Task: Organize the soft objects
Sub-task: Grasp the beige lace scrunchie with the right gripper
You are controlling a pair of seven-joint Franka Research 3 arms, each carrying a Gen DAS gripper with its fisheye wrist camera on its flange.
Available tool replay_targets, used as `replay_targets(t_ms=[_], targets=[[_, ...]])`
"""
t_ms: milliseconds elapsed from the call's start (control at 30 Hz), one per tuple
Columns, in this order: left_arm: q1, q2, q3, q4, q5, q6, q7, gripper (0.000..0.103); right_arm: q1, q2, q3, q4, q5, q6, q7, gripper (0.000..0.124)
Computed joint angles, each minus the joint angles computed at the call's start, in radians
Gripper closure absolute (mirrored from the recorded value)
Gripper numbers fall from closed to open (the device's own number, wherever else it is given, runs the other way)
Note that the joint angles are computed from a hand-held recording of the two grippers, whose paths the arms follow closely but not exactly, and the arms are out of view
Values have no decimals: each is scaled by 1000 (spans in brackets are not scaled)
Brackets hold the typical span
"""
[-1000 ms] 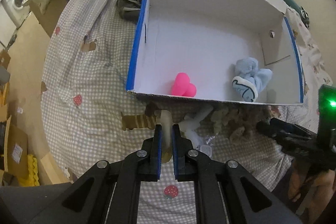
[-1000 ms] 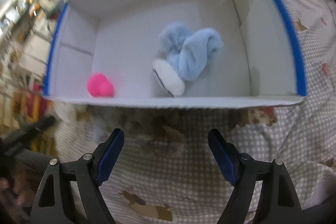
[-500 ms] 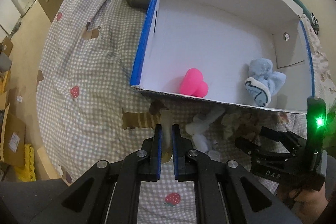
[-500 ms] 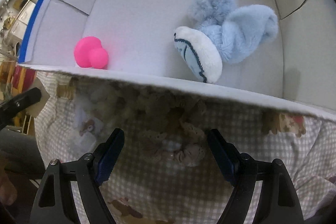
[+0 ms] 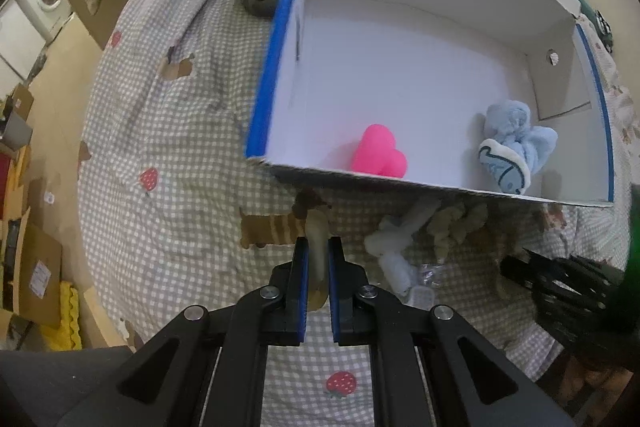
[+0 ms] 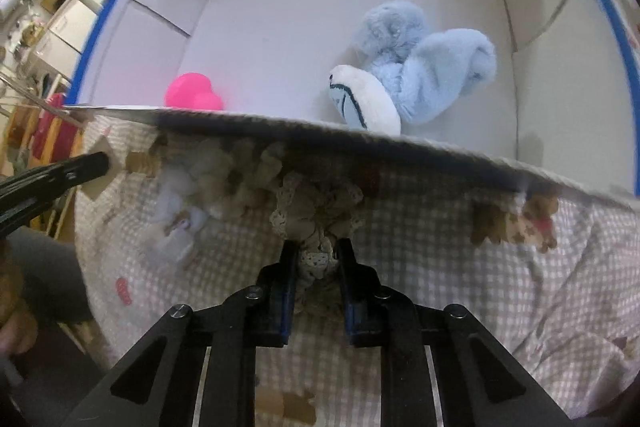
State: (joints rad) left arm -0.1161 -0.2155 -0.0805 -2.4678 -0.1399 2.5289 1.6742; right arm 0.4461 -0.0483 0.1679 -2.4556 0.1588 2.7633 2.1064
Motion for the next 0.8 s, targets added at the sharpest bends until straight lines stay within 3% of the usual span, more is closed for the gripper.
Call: replay_targets(t_ms=[67, 200, 300, 800], targets=[[3, 3, 5, 4, -10, -10, -5, 95, 7, -43, -3, -43, 64, 31, -35, 103], [1, 10, 20, 20, -84, -49, 18, 95, -2, -90, 17, -79, 37, 32, 24, 103], [10, -3, 5, 6, -55, -31, -1, 95, 5, -125, 14, -99, 65, 44, 7, 103], [6, -45, 15, -30, -26, -23, -12, 95, 6, -91, 36, -48, -10, 62, 29, 103]])
